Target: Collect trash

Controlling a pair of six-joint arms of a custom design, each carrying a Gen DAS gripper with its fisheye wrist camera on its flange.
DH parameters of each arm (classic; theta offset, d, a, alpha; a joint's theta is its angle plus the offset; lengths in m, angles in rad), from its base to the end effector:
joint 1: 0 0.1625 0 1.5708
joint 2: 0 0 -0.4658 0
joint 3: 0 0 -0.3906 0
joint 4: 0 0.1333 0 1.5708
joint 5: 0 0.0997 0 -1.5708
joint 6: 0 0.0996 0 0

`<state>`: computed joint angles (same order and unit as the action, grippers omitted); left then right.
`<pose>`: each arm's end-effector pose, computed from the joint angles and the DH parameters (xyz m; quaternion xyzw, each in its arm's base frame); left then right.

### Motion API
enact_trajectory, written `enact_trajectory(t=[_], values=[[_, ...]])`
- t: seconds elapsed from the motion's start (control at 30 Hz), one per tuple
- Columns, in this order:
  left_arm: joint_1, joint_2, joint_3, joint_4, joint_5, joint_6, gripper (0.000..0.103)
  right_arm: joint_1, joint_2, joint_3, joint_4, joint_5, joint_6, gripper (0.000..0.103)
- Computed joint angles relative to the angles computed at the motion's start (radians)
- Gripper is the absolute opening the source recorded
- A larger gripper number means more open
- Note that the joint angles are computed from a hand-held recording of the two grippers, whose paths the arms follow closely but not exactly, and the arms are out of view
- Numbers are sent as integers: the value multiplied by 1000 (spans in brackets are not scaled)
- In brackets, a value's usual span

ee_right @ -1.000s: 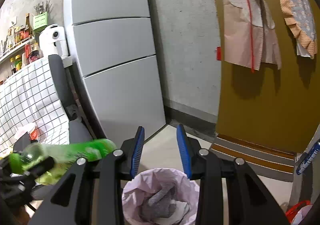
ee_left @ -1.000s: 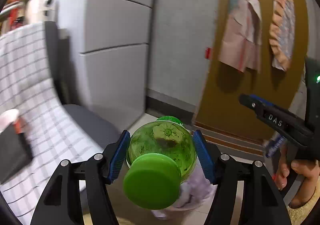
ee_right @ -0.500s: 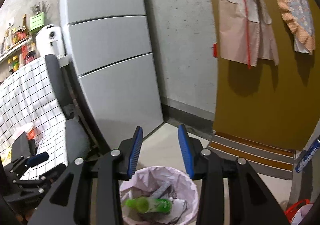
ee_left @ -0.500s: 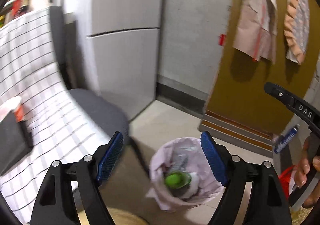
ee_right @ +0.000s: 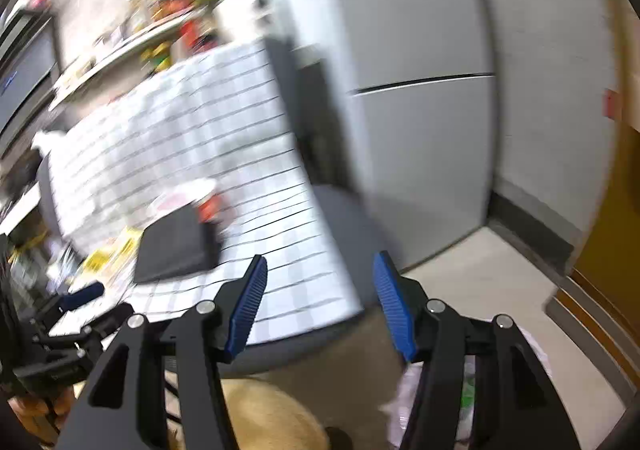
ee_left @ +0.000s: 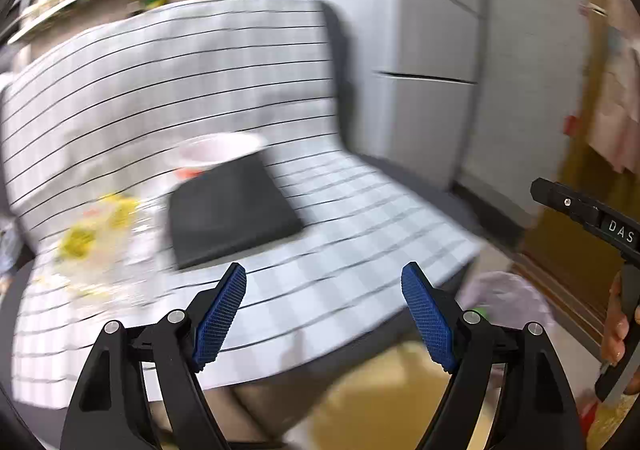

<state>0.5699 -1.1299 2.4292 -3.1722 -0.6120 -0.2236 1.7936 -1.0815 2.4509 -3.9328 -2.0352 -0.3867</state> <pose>-0.2341 -0.4052 0.1825 0.2682 0.8381 -0.3713 0.2964 0.1807 -0.3960 0.2258 0.1522 -0.8492 0.4453 0.2396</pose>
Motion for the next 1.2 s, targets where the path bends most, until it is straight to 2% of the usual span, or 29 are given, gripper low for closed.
enact_trajectory(t=[0.17,0.27,0.37,0.53,0.67,0.77,0.83,0.87,0.9,1.0,1.03,1.1,1.2], values=[[48,-159,52,122,171,-98,80,49,142,-141,142,27,20,55],[89,-224,65,161,238,-125,80,61,214,-210,196,32,20,55],[122,-262,56,175,259,-132,80,72,273,-286,239,29,-9,55],[183,-255,28,61,270,-32,80,82,354,-444,341,23,-21,55],[213,-249,20,45,253,-20,80,56,401,-558,452,47,2,47],[226,-247,18,63,241,-31,80,27,415,-621,556,98,48,44],[225,-252,23,92,239,-52,80,13,417,-637,598,129,64,43],[222,-254,25,102,241,-62,80,8,415,-643,631,144,71,39],[217,-257,29,116,244,-78,80,4,409,-639,659,164,77,28],[200,-266,41,155,259,-116,80,13,381,-587,672,191,71,11],[194,-269,44,169,266,-127,80,19,371,-568,674,196,64,8],[183,-271,48,181,277,-138,80,45,342,-506,663,167,60,5],[172,-271,51,185,286,-144,80,95,305,-422,657,80,76,4]])
